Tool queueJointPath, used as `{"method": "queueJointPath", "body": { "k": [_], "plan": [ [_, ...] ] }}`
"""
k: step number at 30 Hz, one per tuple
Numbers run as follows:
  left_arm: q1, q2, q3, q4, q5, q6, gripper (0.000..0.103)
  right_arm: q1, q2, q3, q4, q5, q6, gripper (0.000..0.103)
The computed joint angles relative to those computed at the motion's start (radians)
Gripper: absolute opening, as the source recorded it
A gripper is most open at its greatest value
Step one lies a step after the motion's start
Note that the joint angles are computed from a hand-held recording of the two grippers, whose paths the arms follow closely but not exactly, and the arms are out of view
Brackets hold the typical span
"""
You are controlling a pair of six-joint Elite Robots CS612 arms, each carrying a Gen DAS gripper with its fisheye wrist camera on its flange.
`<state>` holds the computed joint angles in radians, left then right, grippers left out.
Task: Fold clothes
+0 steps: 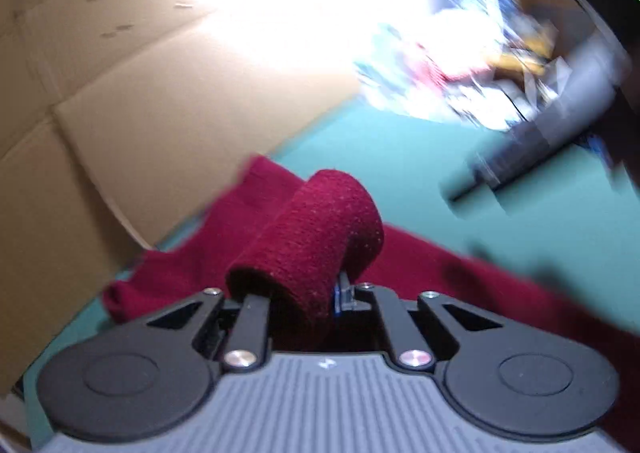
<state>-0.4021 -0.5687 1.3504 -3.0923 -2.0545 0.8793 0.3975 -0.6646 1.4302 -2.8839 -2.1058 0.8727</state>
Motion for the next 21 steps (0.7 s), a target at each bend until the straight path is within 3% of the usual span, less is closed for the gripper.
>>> {"method": "queueJointPath", "body": {
  "k": [3, 7, 11, 17, 20, 21],
  "plan": [
    [-0.006, -0.002, 0.039, -0.024, 0.038, 0.077, 0.022, -0.001, -0.013, 0.021, -0.007, 0.008, 0.002, 0.044],
    [-0.006, -0.006, 0.063, -0.07, 0.039, 0.101, 0.042, -0.014, -0.007, 0.03, -0.12, 0.13, -0.074, 0.045],
    [-0.004, -0.008, 0.071, -0.096, 0.039, 0.115, 0.046, -0.02, 0.025, -0.022, -0.171, 0.224, -0.164, 0.045],
    [0.016, -0.041, 0.135, -0.121, 0.007, 0.162, 0.069, -0.009, 0.064, -0.101, -0.204, 0.242, -0.361, 0.045],
    [0.02, -0.049, 0.158, -0.123, 0.027, 0.152, 0.07, -0.008, 0.075, -0.125, -0.231, 0.264, -0.441, 0.045],
    [0.021, -0.05, 0.162, -0.124, 0.035, 0.138, 0.07, -0.012, 0.069, -0.11, -0.263, 0.306, -0.451, 0.045]
  ]
}}
